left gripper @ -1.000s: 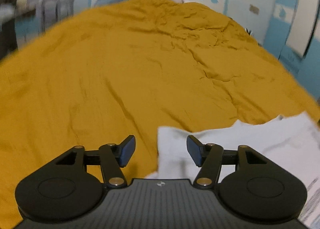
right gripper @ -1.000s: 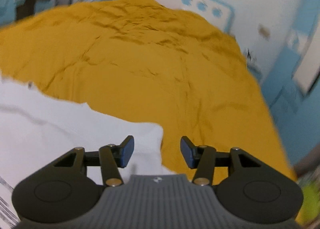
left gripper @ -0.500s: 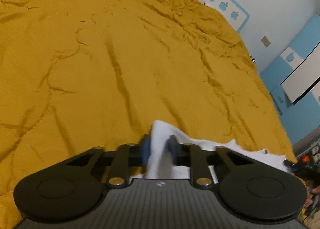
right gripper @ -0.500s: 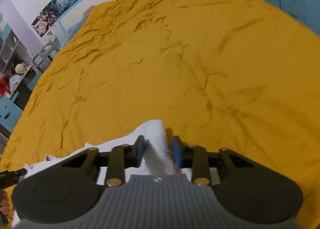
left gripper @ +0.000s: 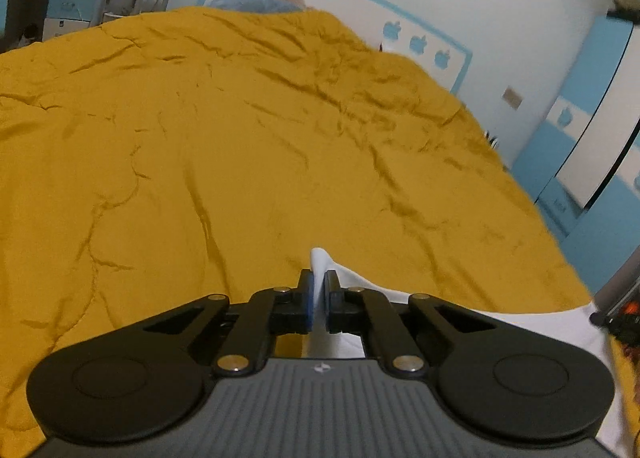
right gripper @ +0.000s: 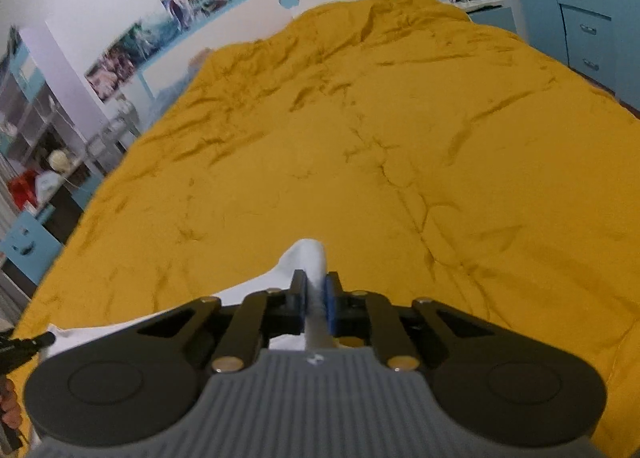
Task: Fold small clothes
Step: 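Lower the flipped sweatshirt onto the bedspread and open both tools, then grasp the sweatshirt side edge with the right tool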
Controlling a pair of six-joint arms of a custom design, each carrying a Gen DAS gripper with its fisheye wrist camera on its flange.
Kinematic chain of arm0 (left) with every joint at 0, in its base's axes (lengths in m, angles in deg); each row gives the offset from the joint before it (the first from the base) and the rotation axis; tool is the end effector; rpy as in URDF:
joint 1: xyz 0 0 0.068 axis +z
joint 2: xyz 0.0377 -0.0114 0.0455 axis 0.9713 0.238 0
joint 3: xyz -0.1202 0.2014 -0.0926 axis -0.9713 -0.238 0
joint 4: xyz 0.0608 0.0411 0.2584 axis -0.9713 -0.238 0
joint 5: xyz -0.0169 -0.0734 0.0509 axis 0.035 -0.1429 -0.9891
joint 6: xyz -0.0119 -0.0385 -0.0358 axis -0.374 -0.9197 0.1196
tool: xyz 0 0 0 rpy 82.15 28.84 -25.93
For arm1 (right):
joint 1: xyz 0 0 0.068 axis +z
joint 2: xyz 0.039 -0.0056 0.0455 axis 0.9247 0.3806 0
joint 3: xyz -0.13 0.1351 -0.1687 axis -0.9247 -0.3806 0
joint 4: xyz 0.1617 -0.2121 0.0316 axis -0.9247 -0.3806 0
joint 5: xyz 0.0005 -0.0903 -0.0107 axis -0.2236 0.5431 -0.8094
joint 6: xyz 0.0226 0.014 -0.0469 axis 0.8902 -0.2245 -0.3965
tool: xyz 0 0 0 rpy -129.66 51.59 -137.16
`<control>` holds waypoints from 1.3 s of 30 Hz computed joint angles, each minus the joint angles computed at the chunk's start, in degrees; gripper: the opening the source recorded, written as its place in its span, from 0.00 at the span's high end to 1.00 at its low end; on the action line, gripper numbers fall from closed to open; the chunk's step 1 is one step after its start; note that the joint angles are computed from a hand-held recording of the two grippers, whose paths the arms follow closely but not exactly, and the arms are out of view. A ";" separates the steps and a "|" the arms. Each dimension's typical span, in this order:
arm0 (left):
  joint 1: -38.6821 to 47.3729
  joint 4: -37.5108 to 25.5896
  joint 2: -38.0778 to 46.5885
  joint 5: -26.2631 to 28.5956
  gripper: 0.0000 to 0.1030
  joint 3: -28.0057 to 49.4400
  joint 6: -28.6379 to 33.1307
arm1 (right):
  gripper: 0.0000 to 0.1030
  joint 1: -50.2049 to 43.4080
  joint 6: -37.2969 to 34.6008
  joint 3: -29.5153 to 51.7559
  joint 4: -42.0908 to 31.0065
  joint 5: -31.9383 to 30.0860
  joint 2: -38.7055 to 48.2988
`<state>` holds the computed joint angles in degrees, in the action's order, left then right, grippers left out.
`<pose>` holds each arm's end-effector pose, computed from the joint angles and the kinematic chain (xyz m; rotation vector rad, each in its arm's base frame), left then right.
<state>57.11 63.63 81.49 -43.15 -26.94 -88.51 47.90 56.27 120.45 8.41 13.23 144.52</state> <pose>0.2250 -0.0730 0.1992 -0.3328 2.1969 -0.3573 0.3612 -0.1082 0.1948 0.0851 2.3345 0.5413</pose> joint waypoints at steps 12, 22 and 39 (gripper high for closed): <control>-1.75 -10.27 0.32 -5.03 0.83 2.15 -0.40 | 0.79 0.40 0.64 -0.12 -1.20 6.98 1.55; -18.49 -36.28 -14.40 -14.82 0.83 10.75 -6.73 | 0.78 -8.33 -14.80 -5.05 -21.49 -0.58 -19.57; -74.88 -67.70 -8.11 -35.56 0.83 12.69 -64.02 | 0.79 -40.92 -63.29 -25.12 -50.18 -4.77 -48.63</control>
